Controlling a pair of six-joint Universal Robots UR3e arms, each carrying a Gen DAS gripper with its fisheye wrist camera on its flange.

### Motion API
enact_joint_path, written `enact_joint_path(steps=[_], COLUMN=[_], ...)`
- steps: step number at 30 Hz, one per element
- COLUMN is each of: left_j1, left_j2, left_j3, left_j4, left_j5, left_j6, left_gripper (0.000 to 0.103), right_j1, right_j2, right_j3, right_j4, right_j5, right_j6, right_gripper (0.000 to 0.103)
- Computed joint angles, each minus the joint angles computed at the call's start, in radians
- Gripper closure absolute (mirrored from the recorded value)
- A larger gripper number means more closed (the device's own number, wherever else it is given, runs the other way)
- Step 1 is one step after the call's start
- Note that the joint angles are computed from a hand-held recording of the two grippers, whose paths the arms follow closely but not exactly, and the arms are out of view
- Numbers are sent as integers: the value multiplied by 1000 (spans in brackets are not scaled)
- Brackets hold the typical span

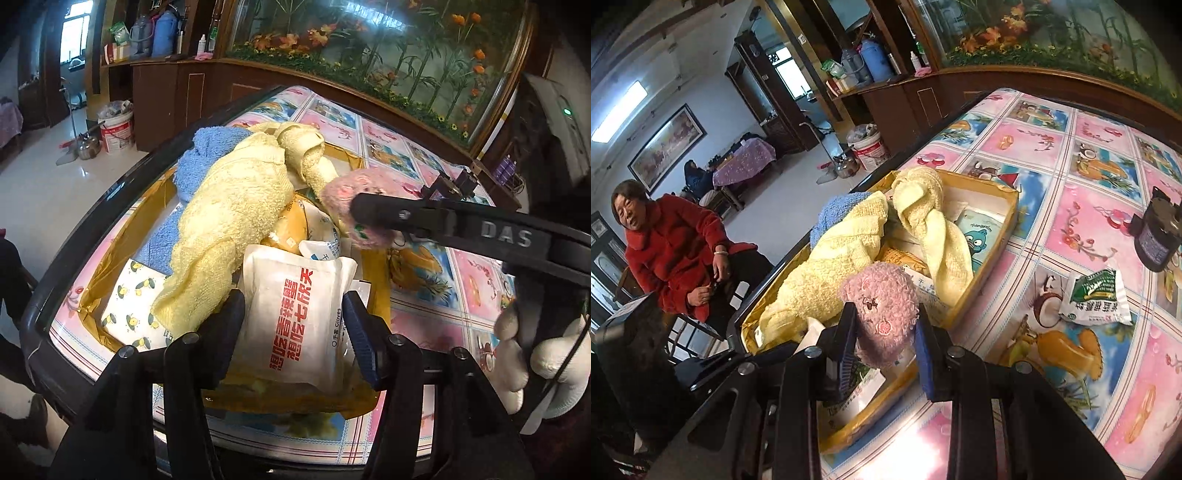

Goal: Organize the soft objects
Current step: 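Carry the white packet and pink fluffy ball into the tray and open both grippers, then withdraw both grippers from the tray and move them over the tablecloth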

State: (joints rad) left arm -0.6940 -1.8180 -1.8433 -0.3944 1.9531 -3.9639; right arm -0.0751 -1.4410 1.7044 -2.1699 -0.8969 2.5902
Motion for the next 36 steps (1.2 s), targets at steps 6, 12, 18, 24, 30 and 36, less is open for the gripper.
enact_joint_path(steps=[6,12,18,24,30,36], left_j1=[-46,-66,-70,-85,-111,-136], left_j2=[-18,-31,-41,-55,-94,-125], left_j3=[91,148,181,228,316,388], left_j4=[-131,-242,-292,-342,-427,-499], left_j5=[126,221,231,242,273,295], left_j6=[-16,-50,-58,-68,-90,-105], left_gripper=[47,45,45,45,45,45], right_j1=[65,64,47,16,-29,-87], right_j2=[51,37,9,-35,-75,-120], right_j3=[-20,-4,4,30,68,114], right_j4=[-71,-89,-84,-61,-40,-6], right_j5=[-76,-77,-46,-17,9,40], right_j6=[74,96,101,85,58,14], right_gripper=[72,67,67,66,66,66])
